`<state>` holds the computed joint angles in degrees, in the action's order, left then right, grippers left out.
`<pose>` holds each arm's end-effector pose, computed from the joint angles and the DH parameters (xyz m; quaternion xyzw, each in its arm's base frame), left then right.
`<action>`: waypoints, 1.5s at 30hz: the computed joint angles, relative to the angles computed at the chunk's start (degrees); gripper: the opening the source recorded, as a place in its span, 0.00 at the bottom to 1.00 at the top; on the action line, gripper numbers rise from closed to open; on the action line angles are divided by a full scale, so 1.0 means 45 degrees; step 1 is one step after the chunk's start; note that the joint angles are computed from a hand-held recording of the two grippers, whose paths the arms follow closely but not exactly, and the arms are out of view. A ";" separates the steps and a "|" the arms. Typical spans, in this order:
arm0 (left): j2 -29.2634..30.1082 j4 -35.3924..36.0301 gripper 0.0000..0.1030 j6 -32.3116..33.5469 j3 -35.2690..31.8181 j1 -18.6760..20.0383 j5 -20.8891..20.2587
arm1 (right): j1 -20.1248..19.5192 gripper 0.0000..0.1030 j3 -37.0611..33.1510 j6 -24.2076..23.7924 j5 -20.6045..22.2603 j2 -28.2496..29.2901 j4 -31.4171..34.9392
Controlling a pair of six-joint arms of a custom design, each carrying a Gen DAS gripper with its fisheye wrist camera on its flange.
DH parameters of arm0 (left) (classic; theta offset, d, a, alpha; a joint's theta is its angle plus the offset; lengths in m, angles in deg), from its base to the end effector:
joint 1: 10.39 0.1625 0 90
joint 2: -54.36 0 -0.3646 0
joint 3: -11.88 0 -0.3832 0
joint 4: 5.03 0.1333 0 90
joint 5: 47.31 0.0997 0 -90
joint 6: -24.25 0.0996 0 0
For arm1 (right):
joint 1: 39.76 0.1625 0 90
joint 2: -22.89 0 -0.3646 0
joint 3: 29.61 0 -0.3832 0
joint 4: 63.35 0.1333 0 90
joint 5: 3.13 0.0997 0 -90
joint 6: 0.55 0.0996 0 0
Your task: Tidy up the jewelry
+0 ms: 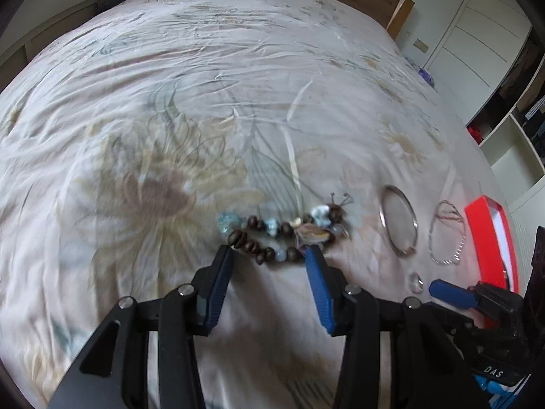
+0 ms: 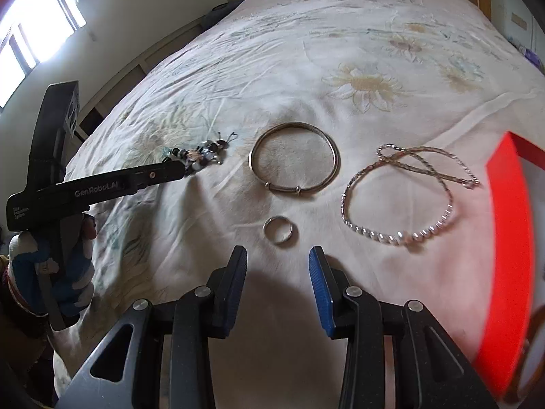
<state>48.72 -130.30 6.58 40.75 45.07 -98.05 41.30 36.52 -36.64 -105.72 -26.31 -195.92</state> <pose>-0.3081 -0.7938 -0.0074 0.1025 0.9317 -0.2357 0.2565 -0.0043 -0.7452 0.2824 0.2038 -0.9478 0.1628 0.1832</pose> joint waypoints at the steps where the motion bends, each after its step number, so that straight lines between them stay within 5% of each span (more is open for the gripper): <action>1: 0.0244 0.0162 0.41 0.0103 -0.0391 0.0025 0.0067 | -0.0005 0.37 -0.0104 -0.0024 0.0025 0.0115 -0.0032; 3: 0.0680 0.0350 0.39 0.0192 -0.1077 0.0063 0.0179 | 0.0002 0.37 -0.0375 -0.0067 0.0116 0.0377 -0.0060; 7: 0.1216 0.0573 0.09 0.0379 -0.1972 0.0141 0.0191 | 0.0093 0.35 -0.0405 -0.0430 -0.0062 0.0607 -0.0312; 9: 0.1272 0.0581 0.00 0.0490 -0.2002 0.0109 0.0345 | 0.0148 0.23 -0.0257 -0.0586 -0.0222 0.0595 -0.0431; 24: -0.2952 -0.2898 0.00 0.0390 0.5119 -0.1189 0.0678 | 0.0218 0.20 0.3179 -0.0329 0.0656 -0.2409 -0.1396; 30: -0.3787 -0.2905 0.00 -0.0659 0.6054 -0.1387 0.0320 | 0.0311 0.20 0.4213 -0.0348 0.0746 -0.3592 -0.1700; 36: -0.3004 -0.2319 0.07 -0.1215 0.4737 -0.0942 0.0218 | 0.0156 0.20 0.4368 -0.0314 0.0739 -0.3883 -0.1828; 45: -0.0229 -0.0213 0.19 -0.2117 0.0148 0.0084 0.0404 | -0.0232 0.20 0.3364 -0.0328 0.0848 -0.3044 -0.1442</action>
